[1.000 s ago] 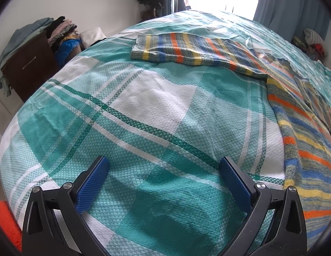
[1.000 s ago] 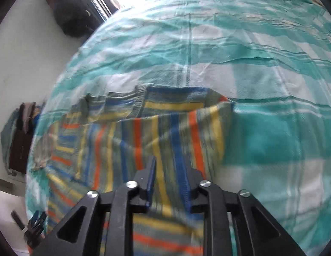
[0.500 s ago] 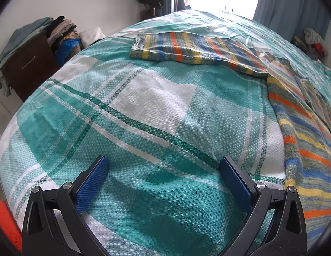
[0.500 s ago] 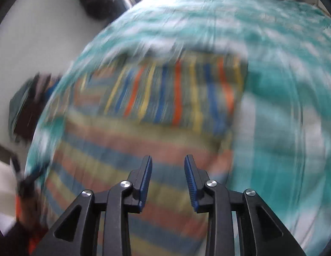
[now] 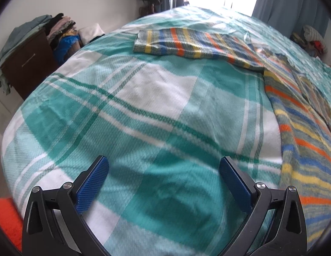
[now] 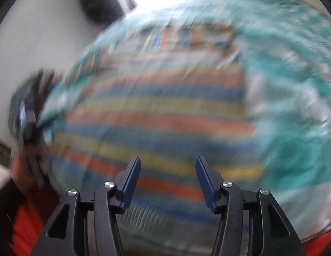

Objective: Fold small clothes

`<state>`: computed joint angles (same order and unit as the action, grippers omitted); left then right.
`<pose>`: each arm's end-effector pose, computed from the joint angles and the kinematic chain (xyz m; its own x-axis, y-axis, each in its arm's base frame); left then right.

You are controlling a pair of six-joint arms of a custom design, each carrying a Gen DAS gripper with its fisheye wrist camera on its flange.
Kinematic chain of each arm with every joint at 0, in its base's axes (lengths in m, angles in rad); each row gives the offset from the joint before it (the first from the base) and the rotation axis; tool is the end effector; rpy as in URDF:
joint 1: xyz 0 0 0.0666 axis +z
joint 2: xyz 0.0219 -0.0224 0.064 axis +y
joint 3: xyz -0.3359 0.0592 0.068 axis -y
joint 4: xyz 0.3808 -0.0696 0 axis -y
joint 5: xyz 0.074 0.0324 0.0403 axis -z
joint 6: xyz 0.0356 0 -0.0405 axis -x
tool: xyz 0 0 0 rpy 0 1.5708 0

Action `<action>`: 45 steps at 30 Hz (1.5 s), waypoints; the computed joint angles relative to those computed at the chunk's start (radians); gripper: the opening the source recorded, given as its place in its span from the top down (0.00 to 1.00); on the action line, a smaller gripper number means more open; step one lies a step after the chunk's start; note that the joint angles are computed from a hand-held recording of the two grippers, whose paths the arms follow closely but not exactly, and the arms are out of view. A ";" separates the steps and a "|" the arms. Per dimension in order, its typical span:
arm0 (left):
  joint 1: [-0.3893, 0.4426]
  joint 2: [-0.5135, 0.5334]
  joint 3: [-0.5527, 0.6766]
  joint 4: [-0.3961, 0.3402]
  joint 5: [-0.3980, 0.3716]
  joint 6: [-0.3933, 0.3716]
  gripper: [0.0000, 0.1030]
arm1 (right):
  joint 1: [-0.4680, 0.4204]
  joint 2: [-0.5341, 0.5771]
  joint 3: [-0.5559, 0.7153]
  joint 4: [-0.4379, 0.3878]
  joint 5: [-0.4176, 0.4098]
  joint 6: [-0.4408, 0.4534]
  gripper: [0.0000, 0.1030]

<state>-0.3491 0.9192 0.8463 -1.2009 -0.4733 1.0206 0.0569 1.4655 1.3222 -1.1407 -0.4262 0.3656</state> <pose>0.2711 -0.0819 0.3101 -0.6225 -0.5808 -0.5246 -0.6723 0.7400 -0.0216 0.4595 0.0405 0.3153 -0.8341 -0.3736 -0.4059 -0.4998 0.8233 0.2692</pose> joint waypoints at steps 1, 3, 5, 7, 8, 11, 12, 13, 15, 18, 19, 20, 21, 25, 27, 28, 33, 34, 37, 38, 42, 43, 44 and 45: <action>0.009 -0.007 0.011 -0.013 0.029 -0.008 0.01 | 0.022 -0.018 -0.045 0.017 0.047 0.011 0.47; 0.079 -0.047 0.025 0.039 0.126 -0.089 0.01 | 0.032 -0.079 -0.117 0.092 0.069 0.012 0.44; 0.172 -0.049 0.059 0.099 0.170 -0.145 0.01 | 0.036 -0.081 -0.116 0.086 0.072 0.022 0.40; 0.271 -0.024 0.090 0.159 0.212 -0.177 0.01 | 0.038 -0.059 -0.100 0.085 0.062 0.013 0.39; 0.342 0.006 0.107 0.197 0.259 -0.184 0.01 | 0.038 -0.052 -0.097 0.088 0.055 0.006 0.38; 0.512 0.131 0.130 0.287 0.397 -0.140 0.02 | 0.034 -0.055 -0.103 0.094 0.047 -0.001 0.36; 0.546 0.173 0.134 0.313 0.414 -0.123 0.02 | 0.036 -0.056 -0.108 0.102 0.052 0.001 0.36; 0.568 0.211 0.141 0.331 0.418 -0.109 0.03 | 0.041 -0.057 -0.112 0.111 0.060 0.004 0.35; 0.580 0.272 0.172 0.351 0.368 -0.109 0.04 | 0.038 -0.068 -0.121 0.115 0.069 0.018 0.34; 0.562 0.329 0.221 0.349 0.268 -0.143 0.56 | 0.040 -0.071 -0.125 0.121 0.074 0.011 0.31; 0.568 0.347 0.234 0.349 0.291 -0.174 1.00 | 0.042 -0.068 -0.123 0.121 0.074 0.010 0.30; 0.569 0.352 0.241 0.348 0.305 -0.188 0.99 | 0.041 -0.068 -0.122 0.120 0.073 0.011 0.29; 0.558 0.358 0.263 0.328 0.269 -0.201 0.99 | 0.042 -0.064 -0.119 0.120 0.071 0.011 0.28; 0.411 0.365 0.394 0.324 0.063 -0.382 1.00 | 0.038 -0.069 -0.126 0.128 0.063 0.012 0.27; 0.283 0.410 0.508 0.350 -0.041 -0.537 1.00 | 0.037 -0.073 -0.131 0.133 0.059 0.015 0.27; 0.235 0.435 0.555 0.367 -0.068 -0.595 1.00 | 0.036 -0.072 -0.131 0.134 0.057 0.015 0.27; -0.019 0.627 0.788 0.464 -0.132 -0.812 0.99 | 0.032 -0.069 -0.130 0.132 0.046 0.016 0.27; -0.058 0.676 0.829 0.455 -0.143 -0.821 0.95 | 0.031 -0.069 -0.130 0.132 0.045 0.015 0.28; -0.129 0.893 1.032 0.209 -0.074 -0.754 0.37 | 0.032 -0.070 -0.129 0.130 0.045 0.015 0.27; -0.150 0.963 1.085 0.105 -0.075 -0.716 0.32 | 0.033 -0.070 -0.129 0.129 0.046 0.016 0.27; -0.196 0.869 0.896 0.104 0.004 -0.689 0.39 | 0.031 -0.070 -0.128 0.123 0.041 0.022 0.27; -0.191 0.811 0.833 0.127 0.041 -0.685 0.37 | 0.032 -0.075 -0.133 0.129 0.050 0.007 0.27; -0.175 0.742 0.767 0.152 0.091 -0.677 0.30 | 0.030 -0.076 -0.136 0.132 0.046 0.011 0.27; -0.154 0.673 0.708 0.180 0.137 -0.668 0.27 | 0.029 -0.077 -0.138 0.134 0.043 0.015 0.27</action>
